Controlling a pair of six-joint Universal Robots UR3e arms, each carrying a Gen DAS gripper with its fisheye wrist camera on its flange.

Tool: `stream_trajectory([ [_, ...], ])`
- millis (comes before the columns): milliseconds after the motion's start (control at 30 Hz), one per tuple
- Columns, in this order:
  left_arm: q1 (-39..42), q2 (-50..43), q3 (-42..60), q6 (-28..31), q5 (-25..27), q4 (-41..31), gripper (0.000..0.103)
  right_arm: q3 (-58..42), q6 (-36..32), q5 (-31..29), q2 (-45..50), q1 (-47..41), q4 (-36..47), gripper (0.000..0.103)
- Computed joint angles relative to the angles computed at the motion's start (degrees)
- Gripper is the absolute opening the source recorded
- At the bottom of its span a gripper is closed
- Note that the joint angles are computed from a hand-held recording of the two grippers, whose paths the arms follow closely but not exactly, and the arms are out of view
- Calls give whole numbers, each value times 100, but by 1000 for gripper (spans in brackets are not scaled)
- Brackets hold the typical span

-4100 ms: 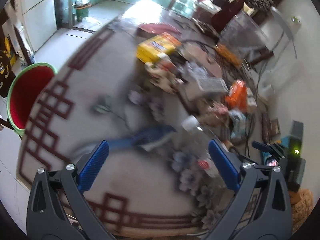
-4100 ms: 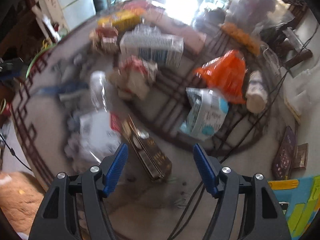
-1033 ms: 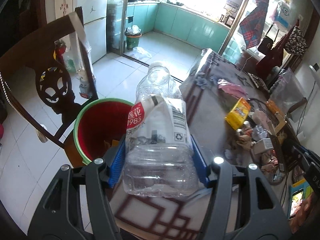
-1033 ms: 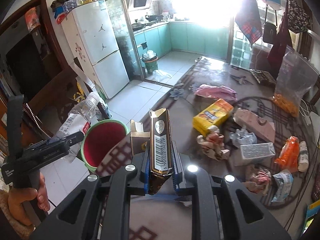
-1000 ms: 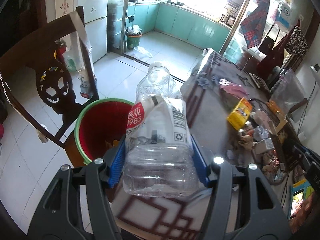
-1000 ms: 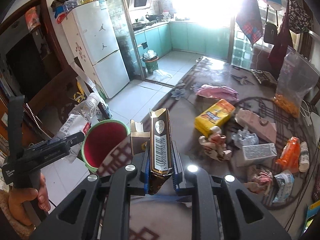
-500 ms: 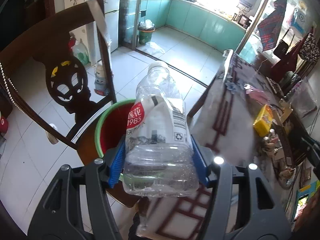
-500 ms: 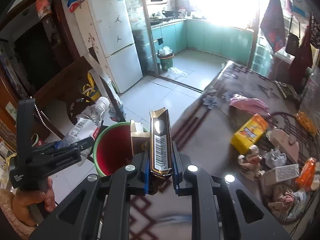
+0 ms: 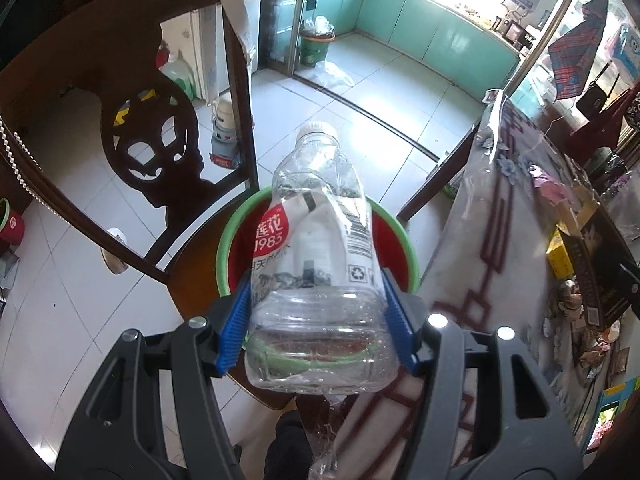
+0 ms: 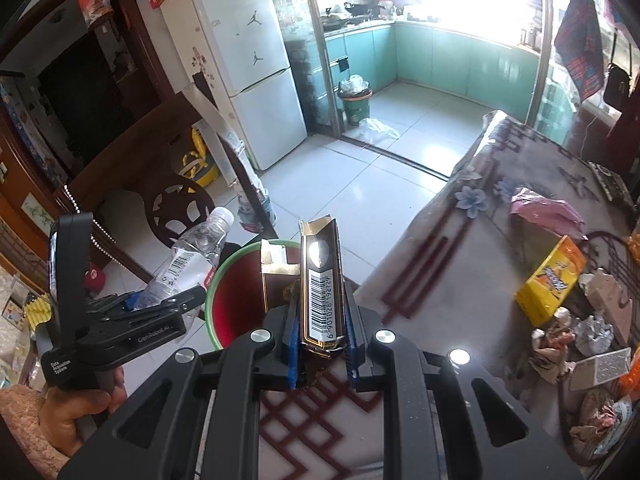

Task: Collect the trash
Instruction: 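Carry bottle and brown box over the red bucket and release both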

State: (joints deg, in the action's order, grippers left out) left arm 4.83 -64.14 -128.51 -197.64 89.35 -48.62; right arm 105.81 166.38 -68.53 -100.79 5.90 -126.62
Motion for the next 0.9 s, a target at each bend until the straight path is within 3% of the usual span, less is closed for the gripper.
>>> stream_trajectory([
  [400, 503, -545, -18, 366, -341, 84, 58, -834, 315, 53, 1399, 574, -143, 17],
  [900, 828, -934, 24, 555, -433, 188, 58, -1634, 257, 62, 2297, 851, 22, 17],
])
